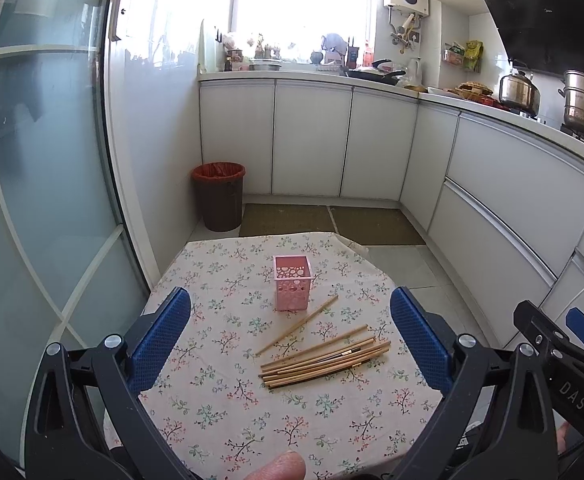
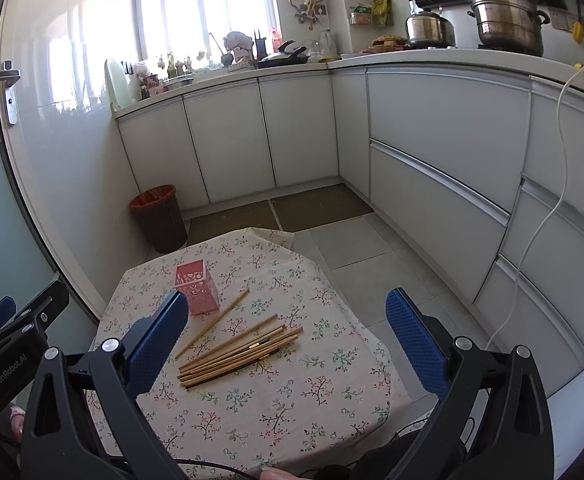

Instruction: Organize utensils

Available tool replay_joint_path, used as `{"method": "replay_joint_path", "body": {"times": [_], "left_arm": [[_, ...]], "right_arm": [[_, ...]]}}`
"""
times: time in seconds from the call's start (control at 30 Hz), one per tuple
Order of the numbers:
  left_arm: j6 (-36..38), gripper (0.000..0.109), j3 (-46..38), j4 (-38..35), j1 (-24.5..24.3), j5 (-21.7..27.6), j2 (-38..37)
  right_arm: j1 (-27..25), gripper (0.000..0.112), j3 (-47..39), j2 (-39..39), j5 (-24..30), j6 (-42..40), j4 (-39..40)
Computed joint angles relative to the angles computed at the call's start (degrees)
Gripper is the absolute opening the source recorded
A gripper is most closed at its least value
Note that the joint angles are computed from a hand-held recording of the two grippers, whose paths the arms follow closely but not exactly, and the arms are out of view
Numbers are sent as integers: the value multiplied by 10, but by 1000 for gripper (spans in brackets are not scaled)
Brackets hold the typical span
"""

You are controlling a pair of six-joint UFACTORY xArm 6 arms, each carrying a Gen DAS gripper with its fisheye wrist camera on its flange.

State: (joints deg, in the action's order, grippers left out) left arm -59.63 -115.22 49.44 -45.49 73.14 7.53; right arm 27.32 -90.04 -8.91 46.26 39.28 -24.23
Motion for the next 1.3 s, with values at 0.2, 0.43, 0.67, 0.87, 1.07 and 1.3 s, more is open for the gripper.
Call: {"method": "replay_joint_path", "body": {"times": [0.2,0.43,0.67,0.87,1.07,1.3], "left_arm": [[-1,96,3,-1,0,-1,-2],[-1,96,8,-4,0,-1,-4],[-3,96,13,-4,-1,0,-7],[3,96,2,-15,2,6,-2],[27,96,-25,-60,23,12,21],[134,96,-133,-300,134,44,120]], "right_arm": [[0,96,1,0,-1,1,1],[0,96,6,-3,-4,2,1],[2,96,9,-5,-3,4,0],[2,96,11,-6,-2,5,1],[-8,96,12,5,-6,-11,40],[-78,96,-5,63,37,-139,334]]}}
